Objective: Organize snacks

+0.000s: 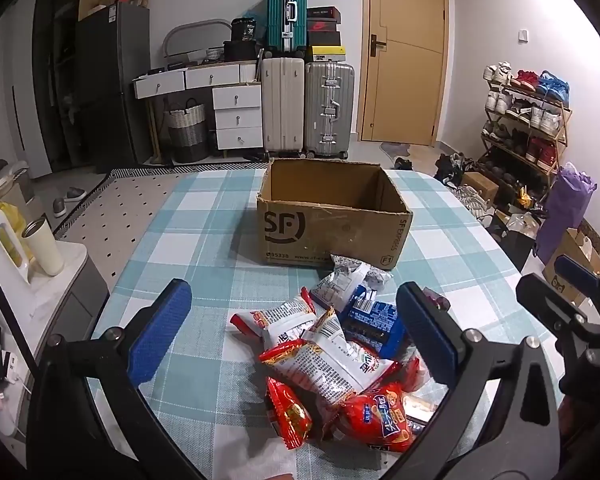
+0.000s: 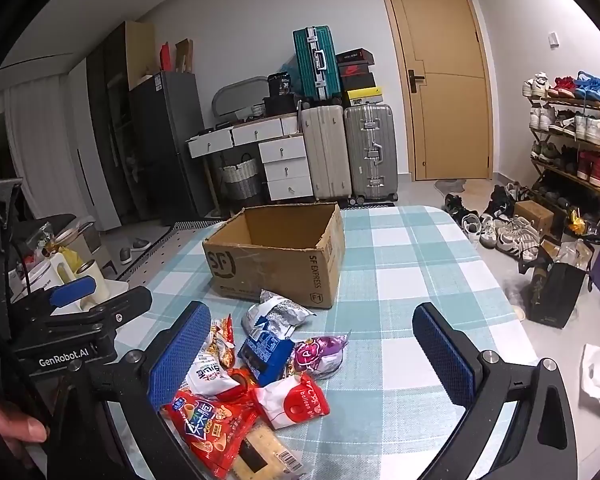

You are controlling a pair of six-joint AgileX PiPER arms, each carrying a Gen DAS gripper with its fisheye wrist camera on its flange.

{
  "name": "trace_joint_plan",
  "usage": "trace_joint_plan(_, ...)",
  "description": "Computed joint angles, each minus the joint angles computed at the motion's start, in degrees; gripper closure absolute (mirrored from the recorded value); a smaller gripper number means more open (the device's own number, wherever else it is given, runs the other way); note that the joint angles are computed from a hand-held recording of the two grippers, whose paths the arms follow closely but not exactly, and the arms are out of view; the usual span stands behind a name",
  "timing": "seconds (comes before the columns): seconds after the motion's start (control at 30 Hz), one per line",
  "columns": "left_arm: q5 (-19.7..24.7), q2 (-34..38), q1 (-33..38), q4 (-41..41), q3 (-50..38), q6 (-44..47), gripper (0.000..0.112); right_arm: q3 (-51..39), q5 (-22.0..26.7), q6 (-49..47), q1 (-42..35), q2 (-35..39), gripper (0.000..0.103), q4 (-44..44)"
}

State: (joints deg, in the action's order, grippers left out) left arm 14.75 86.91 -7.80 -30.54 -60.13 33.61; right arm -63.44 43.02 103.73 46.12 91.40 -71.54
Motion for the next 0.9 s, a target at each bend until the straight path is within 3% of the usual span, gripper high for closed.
trace_joint_plan(0.9,0.2,-0.8,0.1,3.8,0.1,-4.2,0.010,-0.5,0.9,-0.4,0.4,-0.4,0.000,0.7)
